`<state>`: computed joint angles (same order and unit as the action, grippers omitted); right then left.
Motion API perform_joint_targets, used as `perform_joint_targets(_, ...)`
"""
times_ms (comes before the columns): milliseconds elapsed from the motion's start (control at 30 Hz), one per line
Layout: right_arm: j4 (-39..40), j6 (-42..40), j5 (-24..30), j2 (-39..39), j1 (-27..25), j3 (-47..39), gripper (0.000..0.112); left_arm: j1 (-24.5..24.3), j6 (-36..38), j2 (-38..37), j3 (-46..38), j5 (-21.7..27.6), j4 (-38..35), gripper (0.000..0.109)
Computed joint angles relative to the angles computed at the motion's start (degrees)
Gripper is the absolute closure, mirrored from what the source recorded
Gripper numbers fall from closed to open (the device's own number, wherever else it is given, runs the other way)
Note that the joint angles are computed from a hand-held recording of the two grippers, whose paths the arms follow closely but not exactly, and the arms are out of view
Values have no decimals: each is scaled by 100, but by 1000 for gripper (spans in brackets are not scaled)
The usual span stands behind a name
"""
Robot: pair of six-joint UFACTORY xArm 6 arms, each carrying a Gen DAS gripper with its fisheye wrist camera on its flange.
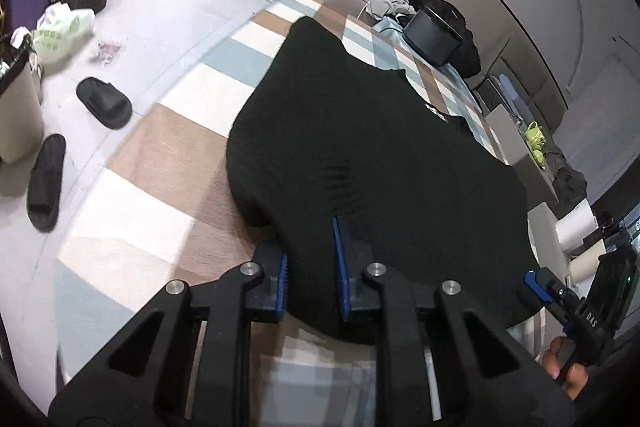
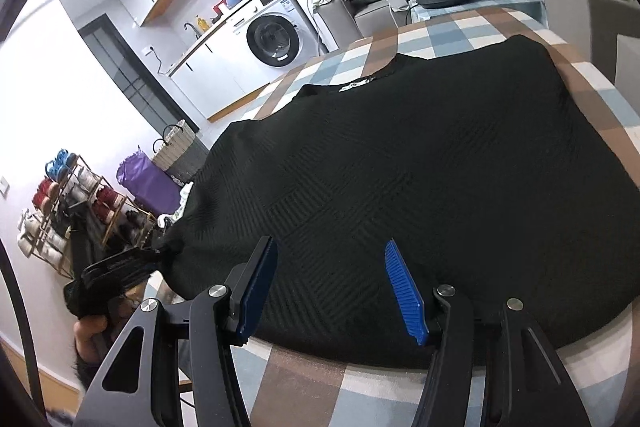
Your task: Fold small clothes
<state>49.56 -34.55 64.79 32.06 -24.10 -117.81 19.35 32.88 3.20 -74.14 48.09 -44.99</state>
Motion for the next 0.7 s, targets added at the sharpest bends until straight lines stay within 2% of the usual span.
perform_joint_targets(167,-131,112,61,102,-12,-99,55,-3,-83,-83,52,-341,335,94)
perform_joint_targets(333,-242,261,14,79,-29,-45,54,-319,164,-356,77,-778,409,94)
perform_joint_targets(533,-334,324,138,101,-59,-101,49,-913,911,-417,-337,-816,-66,95)
perform_joint_targets(700,-476,488,71,105,-100,-135,47,-1620,1487,-502,-343,-460,-372,95)
